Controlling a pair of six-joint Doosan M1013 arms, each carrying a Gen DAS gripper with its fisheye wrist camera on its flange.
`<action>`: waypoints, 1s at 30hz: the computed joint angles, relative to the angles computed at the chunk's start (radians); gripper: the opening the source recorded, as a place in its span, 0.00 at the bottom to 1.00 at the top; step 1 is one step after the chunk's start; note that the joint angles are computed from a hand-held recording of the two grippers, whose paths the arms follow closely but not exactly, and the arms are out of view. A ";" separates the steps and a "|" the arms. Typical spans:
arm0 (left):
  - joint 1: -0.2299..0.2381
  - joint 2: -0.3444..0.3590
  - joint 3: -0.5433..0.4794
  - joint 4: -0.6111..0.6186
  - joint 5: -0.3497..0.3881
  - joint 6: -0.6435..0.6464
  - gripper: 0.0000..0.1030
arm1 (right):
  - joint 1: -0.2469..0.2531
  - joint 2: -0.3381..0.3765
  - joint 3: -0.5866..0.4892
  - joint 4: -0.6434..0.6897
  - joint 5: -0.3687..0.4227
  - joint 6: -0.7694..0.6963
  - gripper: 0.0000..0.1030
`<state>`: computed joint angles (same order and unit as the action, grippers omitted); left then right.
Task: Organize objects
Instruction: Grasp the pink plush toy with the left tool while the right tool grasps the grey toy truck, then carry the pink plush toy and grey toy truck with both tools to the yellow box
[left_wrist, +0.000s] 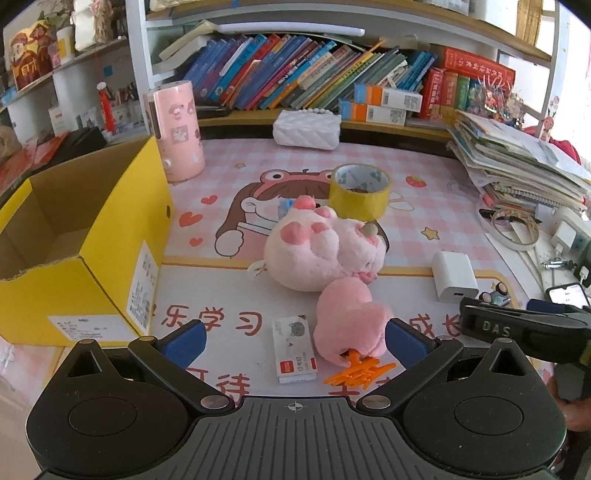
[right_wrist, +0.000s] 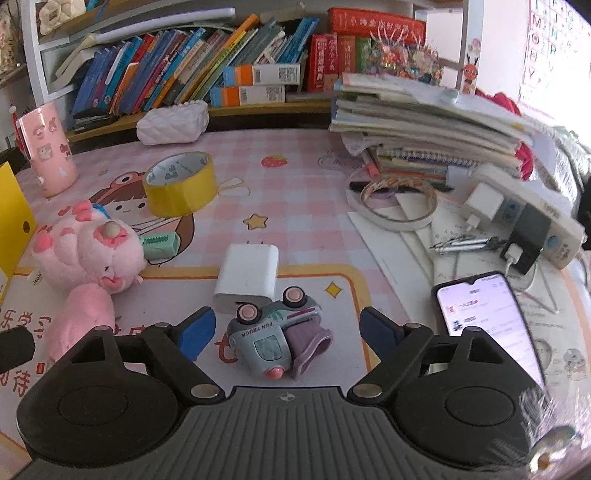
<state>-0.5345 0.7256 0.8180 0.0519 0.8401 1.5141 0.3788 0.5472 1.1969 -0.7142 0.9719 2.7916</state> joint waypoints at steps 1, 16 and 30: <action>-0.001 -0.001 0.002 0.001 -0.004 0.004 1.00 | -0.003 0.001 0.000 0.011 -0.003 -0.006 0.81; -0.019 0.057 -0.088 -0.027 0.061 0.022 1.00 | -0.021 -0.034 0.045 0.013 -0.081 -0.106 0.62; -0.051 0.139 -0.202 0.071 0.197 0.074 0.49 | -0.011 -0.069 0.078 -0.027 -0.111 -0.127 0.62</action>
